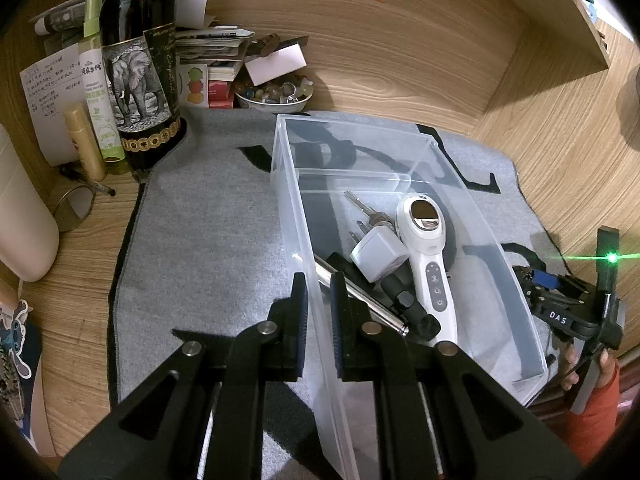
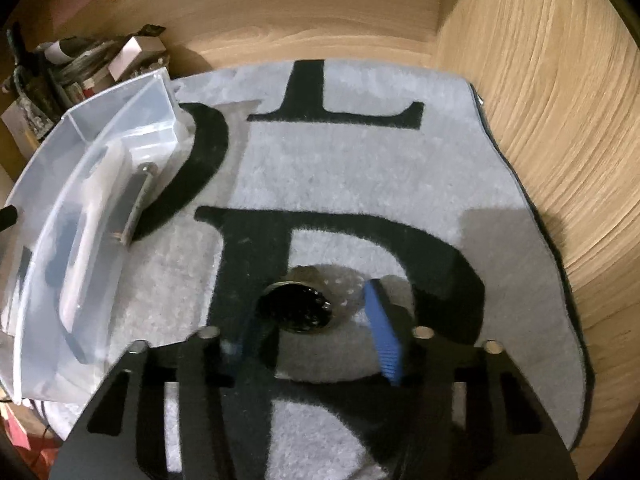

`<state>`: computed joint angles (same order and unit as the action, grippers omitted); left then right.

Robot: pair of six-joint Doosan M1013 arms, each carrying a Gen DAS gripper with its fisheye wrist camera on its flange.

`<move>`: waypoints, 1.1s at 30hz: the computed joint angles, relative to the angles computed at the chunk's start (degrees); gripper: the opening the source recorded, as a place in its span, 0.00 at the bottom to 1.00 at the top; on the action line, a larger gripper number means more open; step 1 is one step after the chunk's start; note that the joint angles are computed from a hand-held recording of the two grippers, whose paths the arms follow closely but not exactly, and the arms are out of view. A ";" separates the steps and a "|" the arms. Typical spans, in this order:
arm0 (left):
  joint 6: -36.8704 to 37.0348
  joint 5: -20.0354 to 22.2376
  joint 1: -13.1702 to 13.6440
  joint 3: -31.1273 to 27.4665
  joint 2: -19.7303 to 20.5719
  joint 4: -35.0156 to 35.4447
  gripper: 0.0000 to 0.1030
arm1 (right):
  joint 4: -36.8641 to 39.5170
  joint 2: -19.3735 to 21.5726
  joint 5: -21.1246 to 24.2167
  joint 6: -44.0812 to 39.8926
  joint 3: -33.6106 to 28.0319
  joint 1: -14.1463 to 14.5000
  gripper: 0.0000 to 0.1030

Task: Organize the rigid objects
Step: 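Return the right gripper to the mat and grasp the black round mesh cap, then carry the black mesh cap with the right gripper into the box and release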

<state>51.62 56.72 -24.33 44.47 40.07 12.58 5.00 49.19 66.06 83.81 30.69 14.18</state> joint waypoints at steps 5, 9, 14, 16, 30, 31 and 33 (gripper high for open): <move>-0.07 -0.03 0.00 0.01 0.00 -0.03 0.10 | 0.46 -0.17 -0.83 -0.10 -0.19 -0.10 0.31; 0.00 0.04 -0.02 0.00 -0.01 0.04 0.10 | 0.77 -0.16 -1.89 -0.89 -1.10 0.06 0.31; -0.10 -0.05 -0.01 0.02 -0.01 -0.05 0.10 | 1.83 -0.07 -3.58 -2.65 -2.60 0.41 0.31; -0.22 -0.15 0.00 0.08 -0.05 -0.10 0.10 | 2.75 0.29 -4.12 -3.65 -3.76 0.56 0.31; -0.34 -0.17 -0.03 0.08 -0.06 -0.07 0.10 | 9.94 3.36 -4.26 -12.17 -11.70 2.96 0.31; -0.34 -0.17 -0.03 0.08 -0.06 -0.07 0.10 | 10.39 3.86 -3.67 -12.65 -12.69 3.07 0.31; -0.33 -0.14 -0.03 0.04 -0.04 -0.14 0.10 | 10.96 4.40 -2.96 -13.93 -13.77 3.50 0.31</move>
<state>51.29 56.58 -24.36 44.52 40.03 12.44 15.96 53.59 63.10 69.88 16.92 17.68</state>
